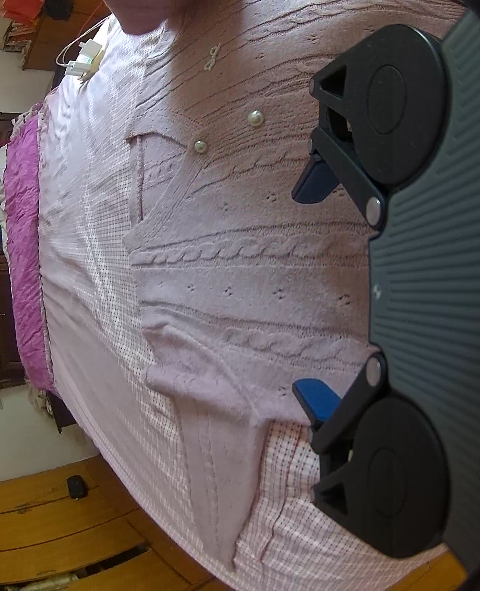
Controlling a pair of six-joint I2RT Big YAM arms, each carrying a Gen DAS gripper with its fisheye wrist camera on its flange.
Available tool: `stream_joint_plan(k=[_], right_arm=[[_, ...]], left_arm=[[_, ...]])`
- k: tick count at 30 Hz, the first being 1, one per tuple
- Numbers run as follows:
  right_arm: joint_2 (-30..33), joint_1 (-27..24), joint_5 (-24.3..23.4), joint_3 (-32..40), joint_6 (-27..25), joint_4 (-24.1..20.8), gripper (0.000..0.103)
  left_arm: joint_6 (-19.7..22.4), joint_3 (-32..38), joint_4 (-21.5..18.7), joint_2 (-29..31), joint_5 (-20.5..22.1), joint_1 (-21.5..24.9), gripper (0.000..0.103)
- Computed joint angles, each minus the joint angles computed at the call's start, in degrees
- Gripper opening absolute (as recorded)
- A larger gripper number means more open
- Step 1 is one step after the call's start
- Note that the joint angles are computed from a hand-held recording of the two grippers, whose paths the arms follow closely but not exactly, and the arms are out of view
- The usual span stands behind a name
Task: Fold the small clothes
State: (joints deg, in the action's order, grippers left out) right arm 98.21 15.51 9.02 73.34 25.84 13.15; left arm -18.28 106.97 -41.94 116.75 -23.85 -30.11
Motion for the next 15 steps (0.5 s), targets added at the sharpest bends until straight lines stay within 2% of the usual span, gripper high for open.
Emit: stream_joint_plan(k=[6,13,15], right_arm=[[4.8,3.2,-1.4,5.1,2.5,-5.2,0.008],[9.6,5.1,-6.6,10.6,7.9,-16.5,0.010],[10.4,5.5,-8.1,11.3,9.8,-19.5,0.017]], left_arm=[[0.3,-1.0,1.0,-0.5,0.5,0.6,0.103],[0.7,-1.7,1.6,-0.7,1.1,1.0,0.103],[0.6,-1.6,1.5,-0.5,1.5,1.1,0.103]])
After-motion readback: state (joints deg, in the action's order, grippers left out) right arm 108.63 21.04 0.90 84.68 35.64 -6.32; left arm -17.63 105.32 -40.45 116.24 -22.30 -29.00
